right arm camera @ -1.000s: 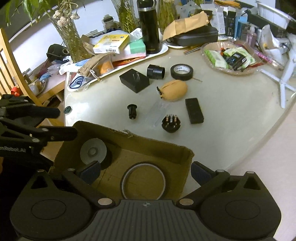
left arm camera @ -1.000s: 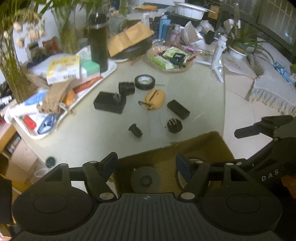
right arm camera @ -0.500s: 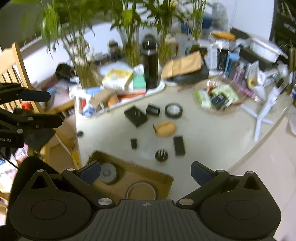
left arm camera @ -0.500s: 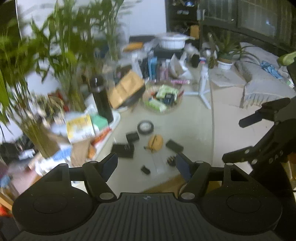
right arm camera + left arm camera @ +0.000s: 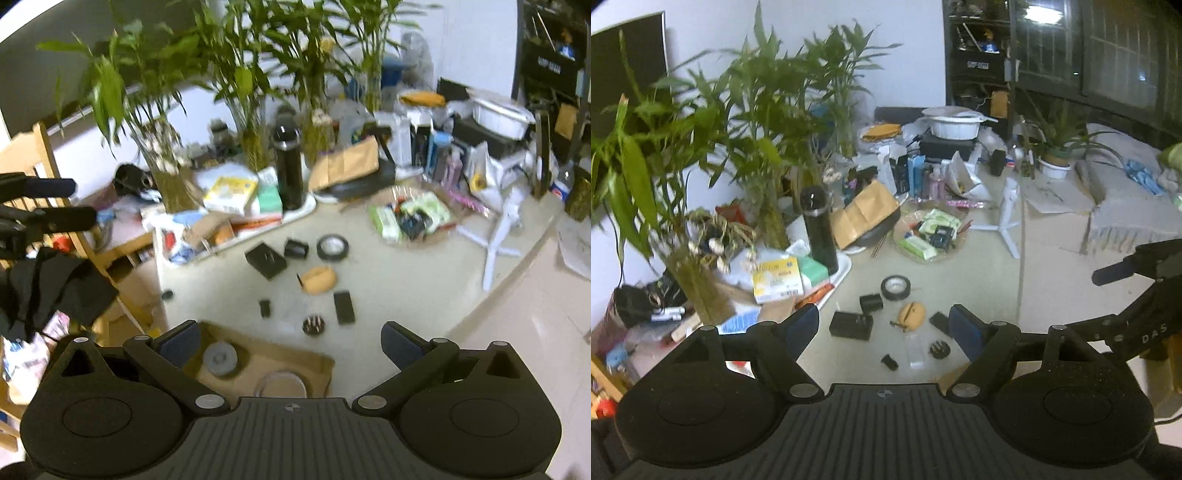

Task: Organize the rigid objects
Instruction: 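Withdraw both grippers from the box back over the table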

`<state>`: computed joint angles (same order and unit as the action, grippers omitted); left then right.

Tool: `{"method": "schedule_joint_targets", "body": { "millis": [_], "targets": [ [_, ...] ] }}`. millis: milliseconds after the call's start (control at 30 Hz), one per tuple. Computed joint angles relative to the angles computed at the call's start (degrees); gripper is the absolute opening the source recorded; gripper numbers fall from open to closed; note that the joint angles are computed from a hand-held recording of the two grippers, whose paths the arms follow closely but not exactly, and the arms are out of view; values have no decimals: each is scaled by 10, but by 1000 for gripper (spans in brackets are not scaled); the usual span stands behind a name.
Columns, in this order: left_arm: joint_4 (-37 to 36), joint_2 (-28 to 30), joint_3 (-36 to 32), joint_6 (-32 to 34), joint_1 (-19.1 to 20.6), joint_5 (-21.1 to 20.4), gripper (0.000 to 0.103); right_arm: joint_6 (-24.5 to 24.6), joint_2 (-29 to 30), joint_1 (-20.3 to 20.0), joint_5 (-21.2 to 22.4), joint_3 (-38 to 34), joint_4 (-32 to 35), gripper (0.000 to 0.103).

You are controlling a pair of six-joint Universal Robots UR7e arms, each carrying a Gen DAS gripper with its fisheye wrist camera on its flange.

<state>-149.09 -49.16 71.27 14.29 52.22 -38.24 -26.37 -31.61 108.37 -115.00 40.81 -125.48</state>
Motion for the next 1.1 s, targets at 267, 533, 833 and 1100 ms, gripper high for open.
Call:
{"method": "schedule_joint_targets", "body": {
  "millis": [267,533,833,1100],
  "targets": [
    [-21,-12,39,-38,43,-21,77,-41,-1,-10,-25,56,-47,103],
    [-16,-4,53,-106,91,-41,77,-21,51,-29,-42,11,-36,103],
    [-39,26,47,-83,117,-62,77,-12,69,-48,-32,7,-53,103],
    [-86,67,6,-51,135,-76,77,-20,102,-62,-30,-35,-57,103]
  ]
}}
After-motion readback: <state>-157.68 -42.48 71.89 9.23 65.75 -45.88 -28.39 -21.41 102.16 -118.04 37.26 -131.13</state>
